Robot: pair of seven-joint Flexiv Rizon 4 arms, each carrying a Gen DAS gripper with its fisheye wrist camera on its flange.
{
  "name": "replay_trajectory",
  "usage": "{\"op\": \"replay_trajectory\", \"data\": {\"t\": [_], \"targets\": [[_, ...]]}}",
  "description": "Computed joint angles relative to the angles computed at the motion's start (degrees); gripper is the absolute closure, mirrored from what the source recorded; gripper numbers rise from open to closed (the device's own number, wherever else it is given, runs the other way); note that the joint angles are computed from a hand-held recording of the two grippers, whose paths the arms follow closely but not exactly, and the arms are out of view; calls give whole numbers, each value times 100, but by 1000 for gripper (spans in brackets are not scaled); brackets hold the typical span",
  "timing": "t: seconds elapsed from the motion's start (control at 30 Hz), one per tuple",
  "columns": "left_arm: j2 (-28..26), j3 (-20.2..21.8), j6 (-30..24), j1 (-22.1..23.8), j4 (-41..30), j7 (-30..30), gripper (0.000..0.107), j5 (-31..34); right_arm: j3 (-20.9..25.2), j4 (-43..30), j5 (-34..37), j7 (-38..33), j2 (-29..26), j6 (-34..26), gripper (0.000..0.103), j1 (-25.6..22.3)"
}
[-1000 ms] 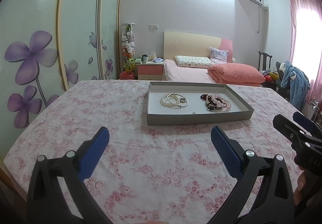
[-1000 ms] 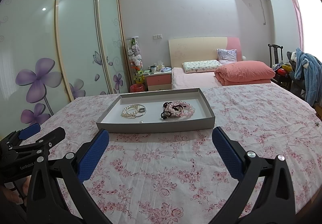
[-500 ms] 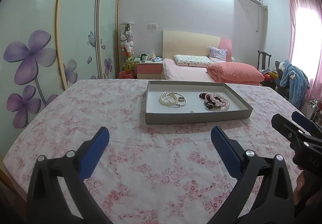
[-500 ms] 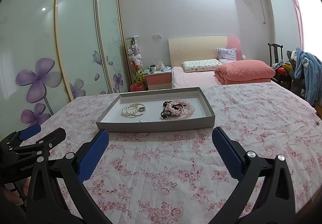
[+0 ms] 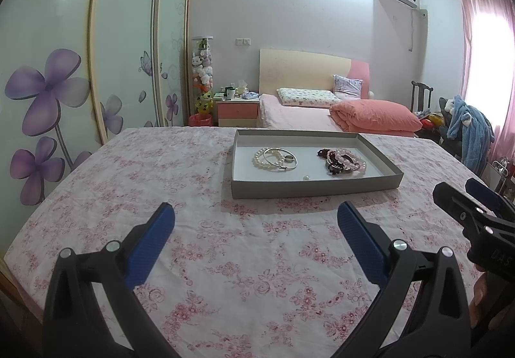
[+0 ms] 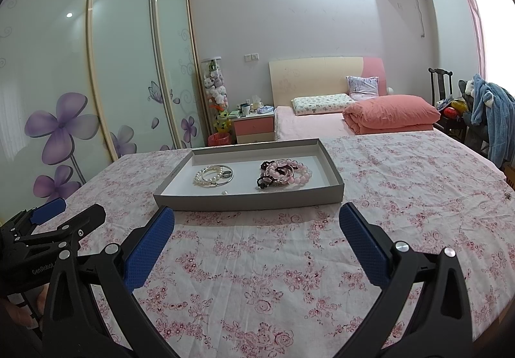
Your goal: Organize jewelry
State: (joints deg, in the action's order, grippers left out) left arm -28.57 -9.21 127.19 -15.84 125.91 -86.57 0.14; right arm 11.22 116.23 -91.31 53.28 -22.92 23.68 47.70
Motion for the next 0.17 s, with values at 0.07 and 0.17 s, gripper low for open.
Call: {"op": "replay_trajectory", "data": {"t": [0.07,0.17], "targets": [[12,9,6,-18,23,-8,8,-18,0,2,0,-5,6,4,2,-5],[18,5,-12,-8,16,-11,8,-7,1,-2,3,6,-6,-2,2,4]]}}
